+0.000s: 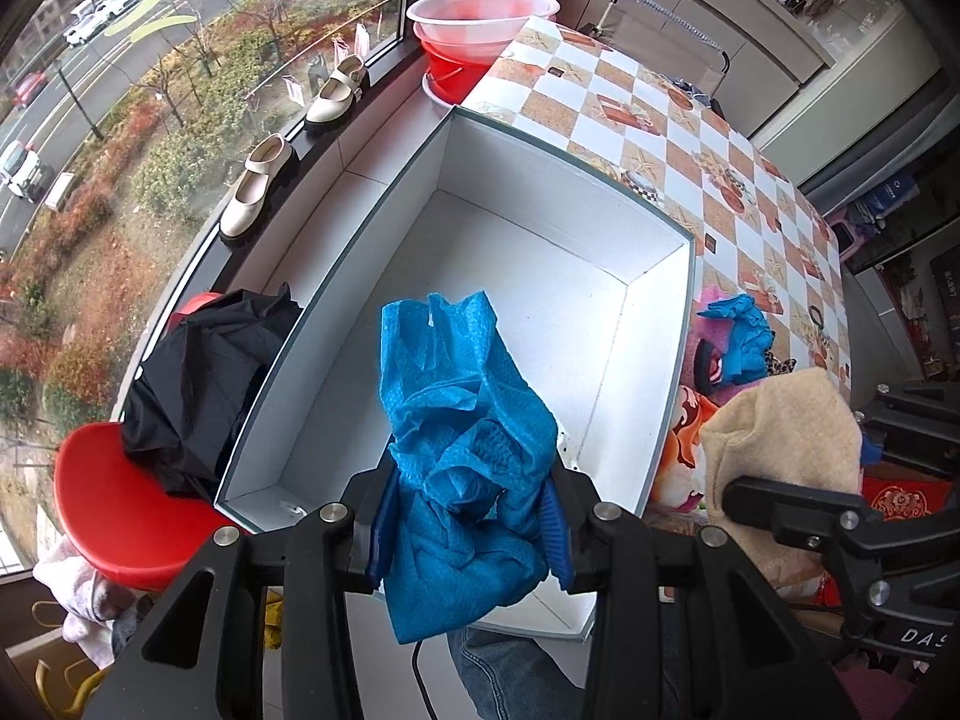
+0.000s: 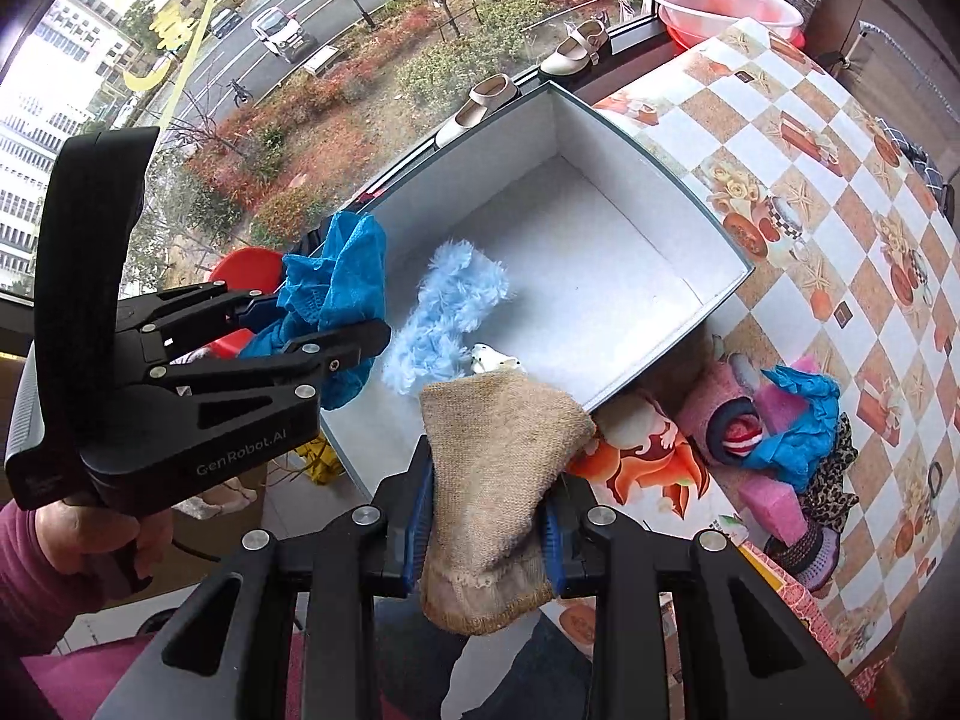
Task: Organize soft objects
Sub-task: 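Carry the blue bag and beige glove over the white box with both tools, then open both tools to drop bag and glove into the white box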
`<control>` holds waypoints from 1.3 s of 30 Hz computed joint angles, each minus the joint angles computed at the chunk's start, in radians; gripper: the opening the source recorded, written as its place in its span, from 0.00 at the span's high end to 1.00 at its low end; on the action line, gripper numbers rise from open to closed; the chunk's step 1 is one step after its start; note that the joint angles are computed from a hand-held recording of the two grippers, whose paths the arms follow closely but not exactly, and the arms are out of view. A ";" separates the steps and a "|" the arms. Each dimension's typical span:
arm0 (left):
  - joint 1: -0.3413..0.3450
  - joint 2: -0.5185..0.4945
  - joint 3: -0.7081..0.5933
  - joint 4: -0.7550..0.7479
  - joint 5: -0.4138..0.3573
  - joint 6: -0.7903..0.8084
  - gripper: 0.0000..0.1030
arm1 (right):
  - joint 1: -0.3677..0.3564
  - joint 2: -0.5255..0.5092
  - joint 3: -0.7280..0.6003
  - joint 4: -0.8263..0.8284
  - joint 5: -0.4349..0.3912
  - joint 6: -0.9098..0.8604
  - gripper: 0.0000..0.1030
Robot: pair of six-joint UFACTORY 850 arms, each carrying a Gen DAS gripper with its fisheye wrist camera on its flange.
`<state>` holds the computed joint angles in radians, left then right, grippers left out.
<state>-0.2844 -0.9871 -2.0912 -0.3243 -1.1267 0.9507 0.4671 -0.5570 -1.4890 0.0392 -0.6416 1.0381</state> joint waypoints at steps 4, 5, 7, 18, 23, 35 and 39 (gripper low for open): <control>-0.009 -0.015 -0.019 0.010 0.016 -0.019 0.59 | -0.018 -0.023 -0.020 0.020 0.006 -0.025 0.69; -0.011 -0.020 -0.025 0.012 0.015 -0.023 0.59 | -0.022 -0.028 -0.024 0.029 0.008 -0.033 0.69; -0.017 -0.030 -0.041 0.016 0.012 -0.027 0.59 | -0.030 -0.036 -0.030 0.038 0.005 -0.045 0.69; -0.062 -0.099 -0.150 0.027 0.011 -0.050 0.58 | -0.082 -0.013 0.035 0.041 0.047 0.017 0.69; -0.080 -0.138 -0.203 0.051 -0.007 -0.076 0.57 | -0.095 -0.009 0.047 0.015 0.058 0.052 0.69; -0.098 -0.149 -0.215 0.059 -0.006 -0.094 0.56 | -0.112 -0.015 0.051 0.000 0.066 0.058 0.69; -0.098 -0.127 -0.184 0.046 0.032 -0.075 0.36 | -0.119 -0.013 0.057 -0.010 0.068 0.067 0.69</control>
<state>-0.3821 -1.1140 -2.2751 -0.2780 -1.0952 0.8758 0.3478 -0.5699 -1.4322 0.0290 -0.5740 1.1056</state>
